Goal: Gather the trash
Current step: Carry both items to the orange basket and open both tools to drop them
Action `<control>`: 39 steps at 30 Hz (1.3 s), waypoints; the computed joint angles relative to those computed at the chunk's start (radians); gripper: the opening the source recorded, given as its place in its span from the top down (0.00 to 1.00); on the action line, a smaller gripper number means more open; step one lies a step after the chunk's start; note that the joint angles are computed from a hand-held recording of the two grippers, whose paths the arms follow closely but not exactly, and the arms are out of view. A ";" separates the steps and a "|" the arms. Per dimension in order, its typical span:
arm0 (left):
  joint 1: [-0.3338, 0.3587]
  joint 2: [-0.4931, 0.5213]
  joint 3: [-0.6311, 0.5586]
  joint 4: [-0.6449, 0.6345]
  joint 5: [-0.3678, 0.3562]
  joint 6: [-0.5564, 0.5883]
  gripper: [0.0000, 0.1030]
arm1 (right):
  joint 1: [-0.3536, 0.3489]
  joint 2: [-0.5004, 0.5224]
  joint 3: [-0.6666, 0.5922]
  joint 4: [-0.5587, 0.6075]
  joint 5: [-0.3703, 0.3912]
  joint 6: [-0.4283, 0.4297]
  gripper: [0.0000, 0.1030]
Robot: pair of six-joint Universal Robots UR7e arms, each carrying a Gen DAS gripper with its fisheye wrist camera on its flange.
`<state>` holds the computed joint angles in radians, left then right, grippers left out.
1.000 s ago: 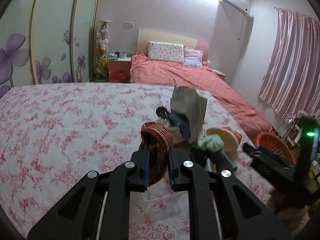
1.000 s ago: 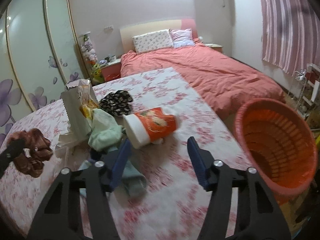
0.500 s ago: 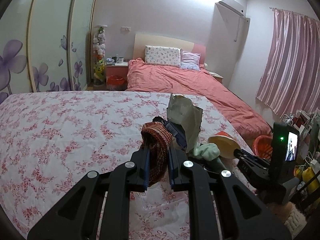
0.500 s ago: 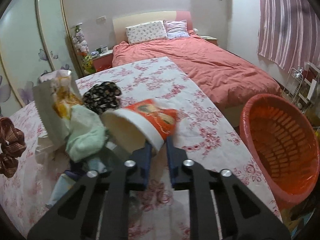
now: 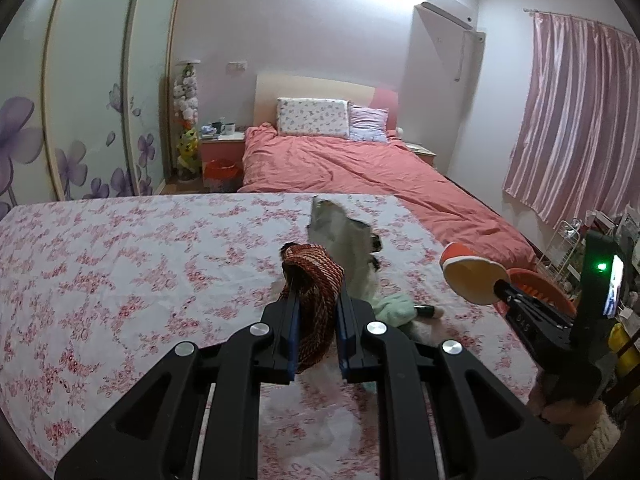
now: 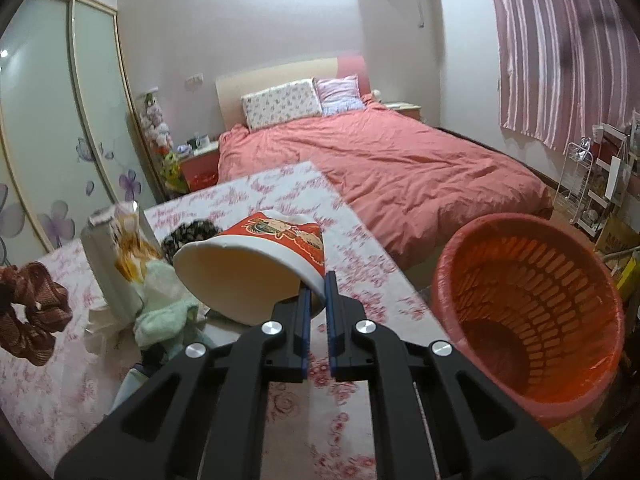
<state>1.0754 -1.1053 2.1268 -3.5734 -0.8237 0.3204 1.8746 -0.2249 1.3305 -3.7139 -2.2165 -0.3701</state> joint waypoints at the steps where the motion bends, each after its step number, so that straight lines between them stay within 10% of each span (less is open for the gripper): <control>1: -0.005 0.002 0.001 0.000 -0.004 0.002 0.86 | 0.001 -0.017 0.027 -0.025 0.003 -0.001 0.93; 25: -0.092 0.238 -0.158 0.165 -0.304 0.000 0.86 | -0.081 -0.276 0.372 -0.454 -0.096 -0.022 0.93; 39: -0.103 0.378 -0.290 0.320 -0.391 0.000 0.86 | -0.186 -0.332 0.411 -0.441 -0.072 0.048 0.93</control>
<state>0.9720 -0.7272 1.8370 -3.2529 -1.2149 0.3199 1.6882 -0.5568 1.7412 -4.1550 -2.2883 -0.3224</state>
